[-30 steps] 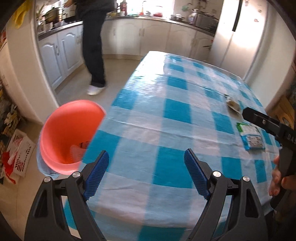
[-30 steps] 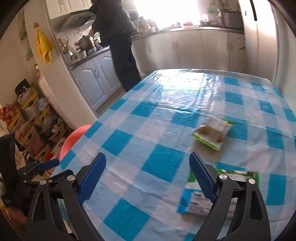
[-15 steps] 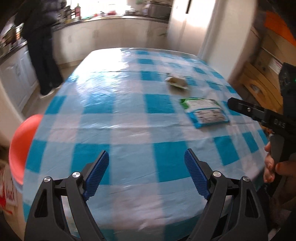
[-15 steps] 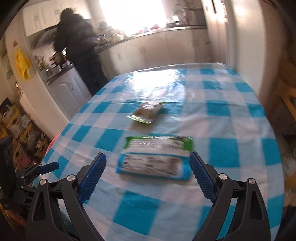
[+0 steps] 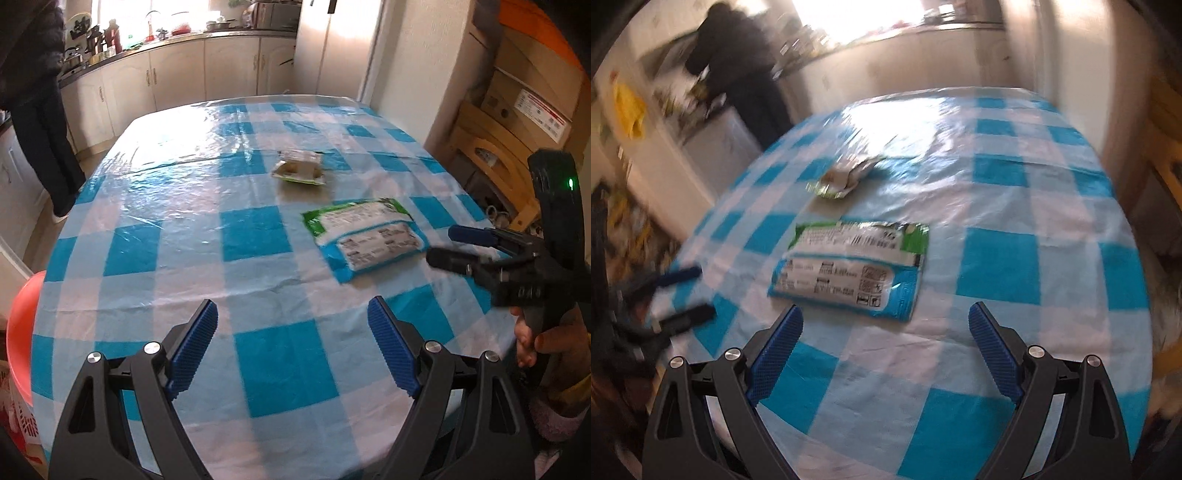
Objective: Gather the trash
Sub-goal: 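Grasp the small green-edged snack bag with the left tool while the right tool grasps the large green-and-white bag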
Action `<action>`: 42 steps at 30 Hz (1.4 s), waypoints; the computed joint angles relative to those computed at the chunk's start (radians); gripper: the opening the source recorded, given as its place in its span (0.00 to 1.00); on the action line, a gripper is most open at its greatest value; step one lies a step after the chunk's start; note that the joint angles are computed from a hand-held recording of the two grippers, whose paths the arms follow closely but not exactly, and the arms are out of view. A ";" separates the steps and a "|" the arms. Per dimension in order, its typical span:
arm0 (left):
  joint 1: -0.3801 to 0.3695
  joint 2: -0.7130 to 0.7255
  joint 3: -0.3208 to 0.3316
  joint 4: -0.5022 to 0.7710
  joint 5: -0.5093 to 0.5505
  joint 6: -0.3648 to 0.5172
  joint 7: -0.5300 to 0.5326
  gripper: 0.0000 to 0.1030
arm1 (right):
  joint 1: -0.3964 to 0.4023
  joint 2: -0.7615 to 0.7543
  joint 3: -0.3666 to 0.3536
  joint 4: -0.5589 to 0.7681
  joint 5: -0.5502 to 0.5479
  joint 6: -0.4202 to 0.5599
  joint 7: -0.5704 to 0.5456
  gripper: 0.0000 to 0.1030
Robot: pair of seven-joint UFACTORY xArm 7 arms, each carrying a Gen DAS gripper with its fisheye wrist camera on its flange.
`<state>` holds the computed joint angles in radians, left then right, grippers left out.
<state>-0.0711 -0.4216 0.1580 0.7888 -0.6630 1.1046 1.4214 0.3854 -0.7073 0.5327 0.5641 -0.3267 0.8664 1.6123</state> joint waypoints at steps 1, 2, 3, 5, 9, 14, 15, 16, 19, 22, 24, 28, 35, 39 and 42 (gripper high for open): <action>0.000 0.017 -0.001 0.015 -0.001 -0.003 -0.009 0.81 | 0.010 0.015 -0.024 0.003 -0.005 -0.011 -0.050 0.88; 0.002 0.034 -0.004 0.031 0.000 -0.006 -0.017 0.81 | 0.014 0.025 -0.041 0.008 -0.012 -0.017 -0.093 0.88; 0.003 0.046 -0.007 0.042 0.000 -0.007 -0.023 0.81 | 0.020 0.035 -0.063 0.012 -0.021 -0.028 -0.151 0.88; 0.007 0.083 -0.008 0.085 -0.006 0.013 -0.050 0.81 | 0.032 0.054 -0.105 0.012 -0.013 -0.057 -0.250 0.88; 0.021 0.126 -0.023 0.138 -0.028 0.019 -0.093 0.81 | 0.057 0.059 -0.201 -0.024 0.020 -0.189 -0.469 0.88; 0.027 0.165 -0.041 0.186 -0.046 0.037 -0.134 0.81 | 0.063 0.111 -0.262 -0.008 0.088 -0.246 -0.733 0.88; 0.028 0.170 -0.046 0.190 -0.047 0.036 -0.138 0.81 | 0.061 0.122 -0.269 -0.004 0.103 -0.257 -0.777 0.88; 0.028 0.174 -0.053 0.193 -0.048 0.031 -0.144 0.82 | 0.068 0.143 -0.283 0.008 0.121 -0.259 -0.840 0.88; 0.025 0.182 -0.066 0.198 -0.047 0.025 -0.154 0.81 | 0.072 0.186 -0.306 0.035 0.173 -0.251 -0.984 0.88; 0.018 0.182 -0.078 0.190 -0.040 0.020 -0.158 0.81 | 0.053 0.196 -0.310 0.045 0.210 -0.243 -1.063 0.88; 0.013 0.182 -0.082 0.186 -0.035 0.017 -0.159 0.81 | 0.038 0.199 -0.312 0.045 0.228 -0.247 -1.103 0.89; 0.005 0.196 -0.091 0.193 -0.026 0.014 -0.178 0.81 | 0.044 0.226 -0.342 0.045 0.302 -0.276 -1.206 0.93; -0.005 0.229 -0.104 0.228 -0.049 0.032 -0.205 0.81 | 0.005 0.216 -0.284 0.023 0.271 -0.309 -1.213 0.97; -0.023 0.233 -0.121 0.232 -0.065 0.014 -0.192 0.81 | -0.029 0.202 -0.245 0.004 0.235 -0.339 -1.140 0.94; -0.039 0.246 -0.139 0.241 -0.076 -0.014 -0.207 0.81 | -0.053 0.185 -0.215 -0.004 0.205 -0.337 -1.064 0.90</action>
<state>-0.1097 -0.1752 0.0192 1.0302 -0.7389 1.0911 1.2148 0.3328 -0.5220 0.3174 0.5604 -0.1220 0.5297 0.5487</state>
